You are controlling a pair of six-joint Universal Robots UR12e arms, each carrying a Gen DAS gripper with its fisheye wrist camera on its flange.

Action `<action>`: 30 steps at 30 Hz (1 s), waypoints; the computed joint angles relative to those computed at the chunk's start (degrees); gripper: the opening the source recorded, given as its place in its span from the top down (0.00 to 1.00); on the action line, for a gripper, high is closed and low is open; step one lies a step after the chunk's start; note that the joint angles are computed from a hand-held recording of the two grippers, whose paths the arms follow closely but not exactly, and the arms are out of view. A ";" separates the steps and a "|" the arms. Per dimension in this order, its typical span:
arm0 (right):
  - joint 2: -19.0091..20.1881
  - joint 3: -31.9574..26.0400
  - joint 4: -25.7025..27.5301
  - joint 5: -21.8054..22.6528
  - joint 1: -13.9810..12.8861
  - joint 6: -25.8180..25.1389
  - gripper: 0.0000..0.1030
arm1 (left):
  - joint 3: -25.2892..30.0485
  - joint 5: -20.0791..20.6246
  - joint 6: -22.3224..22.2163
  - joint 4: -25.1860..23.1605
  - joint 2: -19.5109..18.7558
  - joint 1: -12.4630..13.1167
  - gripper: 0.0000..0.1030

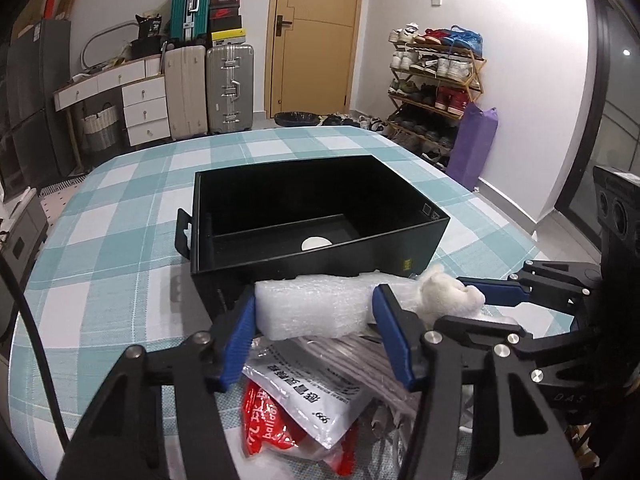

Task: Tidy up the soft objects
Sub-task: 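Lift the bunny and bubble wrap with both grippers over the black box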

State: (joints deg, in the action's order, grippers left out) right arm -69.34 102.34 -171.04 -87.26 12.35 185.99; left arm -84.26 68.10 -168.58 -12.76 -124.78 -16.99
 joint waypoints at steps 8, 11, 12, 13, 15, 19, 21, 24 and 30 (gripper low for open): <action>-0.02 0.12 -0.73 -0.62 0.16 -0.07 0.65 | -0.92 -2.14 -0.65 1.17 0.50 0.63 0.51; -0.21 0.23 -1.31 -1.27 0.31 -0.24 0.65 | -1.35 -2.80 -0.94 1.98 0.83 0.84 0.52; -0.32 0.33 -1.58 -1.33 0.33 -0.18 0.65 | -1.46 -2.94 -0.96 2.19 0.93 0.90 0.52; -0.43 0.37 -1.76 -1.53 0.36 -0.27 0.65 | -1.62 -3.09 -0.96 2.50 1.06 0.96 0.52; -0.62 0.45 -2.11 -1.75 0.36 -0.37 0.65 | -1.76 -3.09 -1.20 3.07 1.24 1.03 0.52; -0.90 0.49 -2.94 -2.11 0.29 -0.26 0.65 | -2.04 -2.58 -1.80 4.10 1.64 1.16 0.52; -1.01 0.41 -3.46 -2.41 0.34 -0.38 0.65 | -2.17 -2.30 -2.71 5.07 1.78 1.32 0.52; -1.15 0.02 -3.87 -2.70 0.46 -1.16 0.65 | -2.08 -1.96 -3.70 5.71 1.90 1.59 0.52; -1.27 -0.81 -4.90 -2.98 0.67 -2.02 0.65 | -1.41 -1.42 -4.63 6.50 1.77 1.97 0.52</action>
State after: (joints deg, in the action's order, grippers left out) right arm -70.61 101.53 -175.94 -90.24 13.02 183.97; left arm -85.67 66.68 -173.21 -6.26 -123.02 -15.02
